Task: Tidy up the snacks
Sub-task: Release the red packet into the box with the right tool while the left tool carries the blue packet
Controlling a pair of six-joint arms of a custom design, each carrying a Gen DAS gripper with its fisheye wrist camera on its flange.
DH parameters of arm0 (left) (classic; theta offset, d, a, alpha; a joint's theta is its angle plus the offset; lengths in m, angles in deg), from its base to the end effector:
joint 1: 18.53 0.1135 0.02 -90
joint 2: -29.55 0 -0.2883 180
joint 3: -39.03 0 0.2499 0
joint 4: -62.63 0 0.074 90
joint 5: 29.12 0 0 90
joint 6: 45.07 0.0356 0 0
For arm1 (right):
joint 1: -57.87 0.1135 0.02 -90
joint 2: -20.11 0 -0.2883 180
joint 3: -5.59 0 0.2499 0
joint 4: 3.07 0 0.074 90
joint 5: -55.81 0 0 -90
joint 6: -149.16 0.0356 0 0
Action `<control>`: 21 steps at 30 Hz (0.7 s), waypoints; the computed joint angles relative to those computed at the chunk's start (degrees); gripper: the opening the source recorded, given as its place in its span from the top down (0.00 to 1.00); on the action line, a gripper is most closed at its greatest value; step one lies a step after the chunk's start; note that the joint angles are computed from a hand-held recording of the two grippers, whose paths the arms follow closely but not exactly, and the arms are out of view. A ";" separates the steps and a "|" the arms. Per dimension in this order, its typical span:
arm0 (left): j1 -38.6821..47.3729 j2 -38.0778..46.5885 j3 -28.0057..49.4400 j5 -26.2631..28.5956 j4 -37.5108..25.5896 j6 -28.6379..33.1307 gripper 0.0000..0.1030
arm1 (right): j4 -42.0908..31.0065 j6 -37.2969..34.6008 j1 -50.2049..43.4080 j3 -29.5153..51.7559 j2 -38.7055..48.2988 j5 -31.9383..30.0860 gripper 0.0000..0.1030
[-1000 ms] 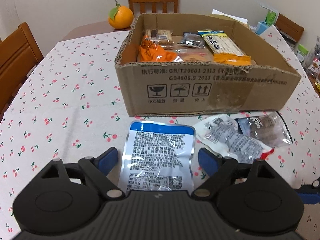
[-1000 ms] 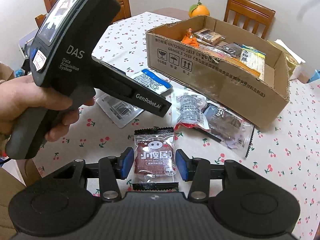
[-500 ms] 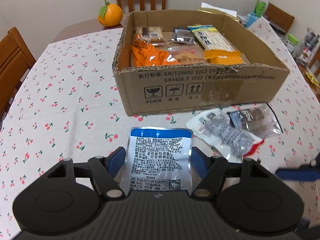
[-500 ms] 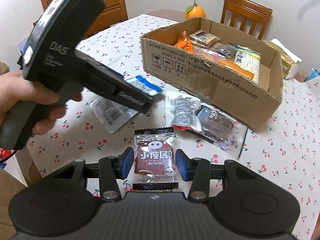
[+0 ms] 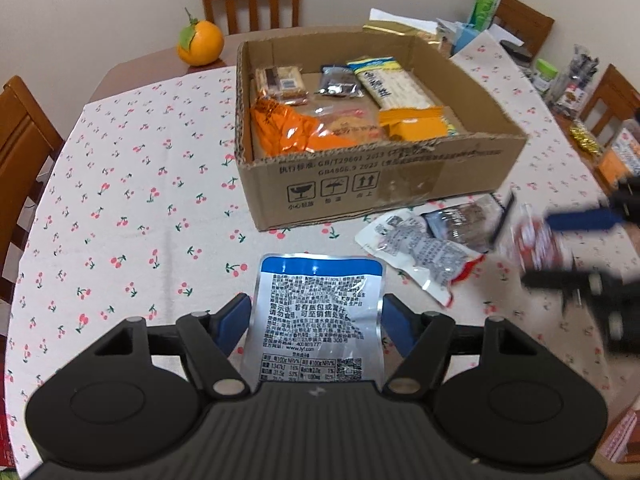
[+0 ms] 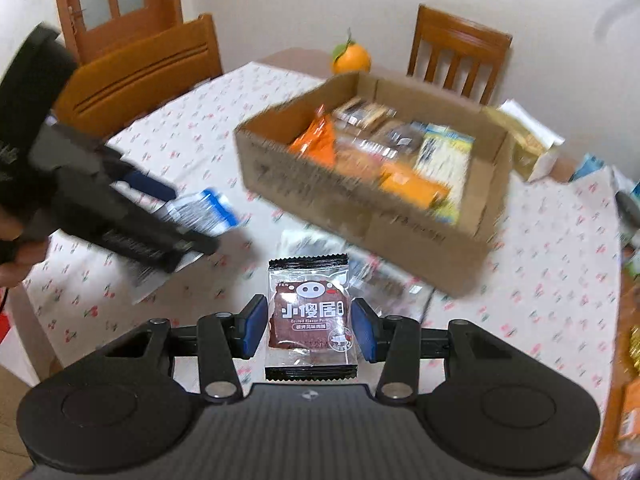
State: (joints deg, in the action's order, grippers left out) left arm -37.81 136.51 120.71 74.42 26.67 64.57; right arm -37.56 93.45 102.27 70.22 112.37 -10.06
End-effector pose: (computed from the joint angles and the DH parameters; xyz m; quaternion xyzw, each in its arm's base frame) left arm 0.3581 -0.1341 0.1873 0.3481 0.8972 -0.1134 0.2470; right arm 0.2264 0.2013 0.1916 -0.0335 0.9499 -0.0075 0.3108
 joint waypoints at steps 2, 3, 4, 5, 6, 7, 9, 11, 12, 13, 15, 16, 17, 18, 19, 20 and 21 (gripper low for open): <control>0.60 -1.09 0.88 0.83 -1.69 1.30 0.31 | -0.35 -1.64 -1.53 0.54 -1.23 1.01 0.50; 0.78 -1.50 1.38 1.08 -2.40 1.70 0.31 | -0.25 -2.65 -2.51 0.76 -1.72 1.21 0.50; 1.03 -1.85 2.13 1.48 -3.37 2.17 0.31 | -0.27 -3.60 -3.53 1.03 -2.30 1.67 0.50; 1.21 -2.05 2.89 1.81 -4.34 2.59 0.32 | 0.00 -4.78 -4.80 1.30 -2.64 1.96 0.50; 1.33 -2.28 3.78 2.04 -5.32 3.07 0.32 | 0.44 -5.98 -6.16 1.56 -2.82 2.02 0.50; 1.31 -2.49 4.24 2.10 -5.69 3.35 0.32 | 0.99 -7.10 -7.46 1.85 -2.88 2.14 0.50; 1.17 -2.83 5.60 2.14 -6.63 4.26 0.32 | 2.40 -9.37 -9.93 2.29 -2.62 1.67 0.50; 0.99 -3.07 6.59 2.30 -7.16 4.68 0.32 | 3.94 -11.67 -12.58 3.07 -1.76 1.18 0.50; 0.75 -3.00 7.39 2.27 -7.42 4.71 0.32 | 4.71 -12.77 -13.91 3.55 -1.05 0.87 0.50; 0.49 -2.89 8.11 2.19 -7.63 4.59 0.32 | 5.53 -13.70 -15.09 3.84 -0.44 0.61 0.50; 0.00 -2.17 9.88 2.25 -7.94 4.42 0.31 | 7.36 -14.98 -17.34 4.50 1.36 -0.02 0.49; -0.17 -1.90 10.69 2.27 -8.22 4.31 0.32 | 8.42 -15.43 -18.48 4.80 2.30 -0.14 0.47; -0.56 -1.42 11.71 2.18 -8.41 4.04 0.32 | 9.12 -15.46 -19.35 4.96 3.12 -0.43 0.34; -0.98 -0.81 12.86 2.09 -8.54 3.78 0.32 | 9.52 -15.20 -19.92 5.02 3.63 -0.85 0.17; -1.42 -0.26 13.86 1.93 -8.67 3.54 0.32 | 10.71 -14.83 -20.04 4.32 3.57 -0.44 0.12; -1.96 0.63 15.35 1.69 -8.96 3.32 0.32 | 11.64 -14.39 -19.88 3.60 3.29 0.14 0.04; -2.47 1.51 16.80 1.47 -9.16 3.06 0.32 | 12.01 -13.70 -19.60 2.93 2.92 0.49 0.00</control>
